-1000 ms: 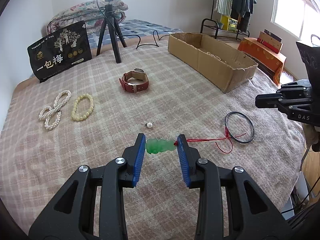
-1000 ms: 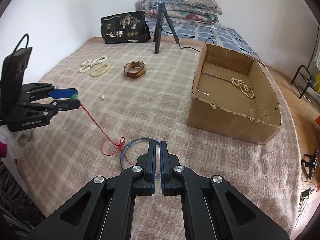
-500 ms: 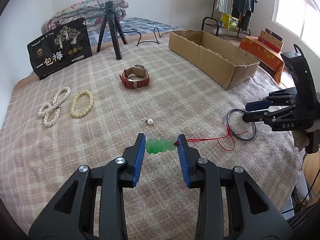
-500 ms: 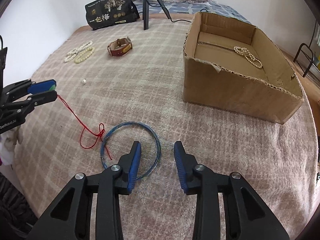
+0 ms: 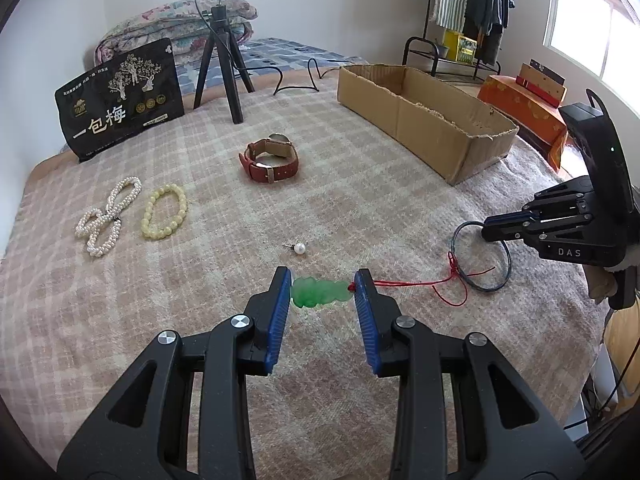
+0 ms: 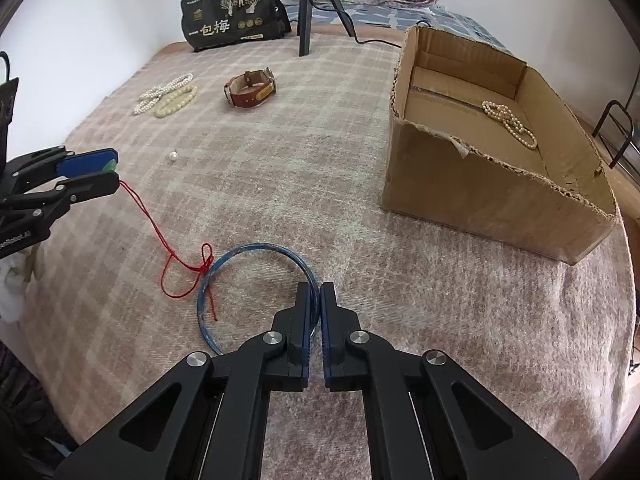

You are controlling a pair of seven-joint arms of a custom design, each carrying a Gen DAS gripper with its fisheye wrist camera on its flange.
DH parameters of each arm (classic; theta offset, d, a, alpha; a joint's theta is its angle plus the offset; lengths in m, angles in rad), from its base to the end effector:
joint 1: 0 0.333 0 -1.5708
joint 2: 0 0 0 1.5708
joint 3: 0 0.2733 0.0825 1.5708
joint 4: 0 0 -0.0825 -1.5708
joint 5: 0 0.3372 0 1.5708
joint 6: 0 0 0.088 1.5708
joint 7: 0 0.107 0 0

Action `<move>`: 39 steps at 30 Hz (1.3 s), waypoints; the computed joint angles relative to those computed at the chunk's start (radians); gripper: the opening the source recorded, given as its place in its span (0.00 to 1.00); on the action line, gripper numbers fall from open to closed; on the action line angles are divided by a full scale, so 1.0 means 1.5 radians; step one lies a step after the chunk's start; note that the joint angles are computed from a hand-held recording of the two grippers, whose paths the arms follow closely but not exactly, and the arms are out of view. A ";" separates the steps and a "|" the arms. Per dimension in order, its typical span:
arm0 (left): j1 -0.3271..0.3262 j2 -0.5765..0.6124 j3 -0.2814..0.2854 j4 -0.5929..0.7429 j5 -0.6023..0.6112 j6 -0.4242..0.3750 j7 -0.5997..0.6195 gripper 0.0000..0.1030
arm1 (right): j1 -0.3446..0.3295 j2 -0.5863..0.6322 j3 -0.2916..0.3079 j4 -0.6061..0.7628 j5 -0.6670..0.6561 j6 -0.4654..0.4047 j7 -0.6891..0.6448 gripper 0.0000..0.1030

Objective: Organize jewelry

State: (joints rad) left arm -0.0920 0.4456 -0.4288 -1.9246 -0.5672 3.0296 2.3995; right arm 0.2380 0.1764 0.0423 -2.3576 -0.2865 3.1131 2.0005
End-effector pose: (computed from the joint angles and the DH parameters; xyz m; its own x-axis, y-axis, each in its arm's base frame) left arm 0.5623 -0.2480 0.3354 -0.6597 -0.7500 0.0477 -0.5720 0.4598 -0.6793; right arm 0.4920 0.1664 0.3147 0.1540 -0.9849 -0.0790 -0.8354 -0.0871 -0.5426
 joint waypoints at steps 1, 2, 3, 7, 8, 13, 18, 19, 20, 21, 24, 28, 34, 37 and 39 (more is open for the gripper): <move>0.003 -0.004 -0.003 -0.003 -0.003 0.003 0.003 0.32 | 0.014 -0.007 -0.016 -0.006 -0.017 0.004 0.017 0.03; 0.007 -0.007 -0.007 -0.005 -0.005 0.006 0.006 0.32 | 0.039 -0.017 -0.046 -0.011 -0.053 0.007 0.051 0.03; 0.011 -0.010 -0.011 -0.007 -0.010 0.009 0.010 0.32 | 0.061 -0.027 -0.073 -0.016 -0.097 0.008 0.090 0.03; 0.026 -0.024 -0.027 -0.013 -0.031 0.017 0.026 0.32 | 0.093 -0.071 -0.127 -0.026 -0.278 0.000 0.244 0.03; 0.029 -0.027 -0.029 -0.013 -0.036 0.018 0.030 0.32 | 0.090 -0.081 -0.128 -0.027 -0.312 -0.004 0.273 0.03; 0.035 -0.046 -0.041 -0.018 -0.065 0.022 0.057 0.32 | 0.054 -0.132 -0.102 -0.032 -0.447 -0.032 0.384 0.02; 0.048 -0.068 -0.063 -0.016 -0.124 0.010 0.104 0.32 | 0.008 -0.178 -0.057 -0.045 -0.515 -0.056 0.439 0.02; 0.045 -0.073 -0.063 -0.014 -0.137 0.006 0.113 0.32 | -0.001 -0.188 -0.049 -0.051 -0.519 -0.058 0.441 0.02; 0.042 -0.078 -0.063 -0.011 -0.151 0.003 0.124 0.32 | -0.011 -0.196 -0.040 -0.054 -0.526 -0.061 0.447 0.02; 0.036 -0.082 -0.059 -0.009 -0.161 0.001 0.131 0.32 | -0.020 -0.203 -0.032 -0.057 -0.529 -0.062 0.447 0.02; 0.008 -0.090 -0.038 0.005 -0.173 -0.009 0.140 0.32 | -0.048 -0.226 -0.010 -0.069 -0.529 -0.062 0.447 0.02; -0.026 -0.089 -0.017 0.036 -0.173 -0.019 0.138 0.32 | -0.086 -0.249 0.016 -0.076 -0.526 -0.061 0.444 0.02; -0.069 -0.057 0.004 0.127 -0.131 -0.050 0.094 0.32 | -0.140 -0.282 0.035 -0.080 -0.548 -0.053 0.457 0.02; -0.091 -0.029 0.012 0.185 -0.098 -0.059 0.061 0.32 | -0.164 -0.287 0.040 -0.070 -0.565 -0.051 0.468 0.02; -0.111 -0.001 0.022 0.235 -0.062 -0.065 0.028 0.32 | -0.175 -0.285 0.038 -0.062 -0.570 -0.050 0.469 0.02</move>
State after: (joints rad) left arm -0.2590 0.4439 -0.3957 -1.5715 -0.6608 2.9318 2.4411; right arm -0.0247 -0.2515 0.0995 -2.4511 -1.1421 3.0384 2.7039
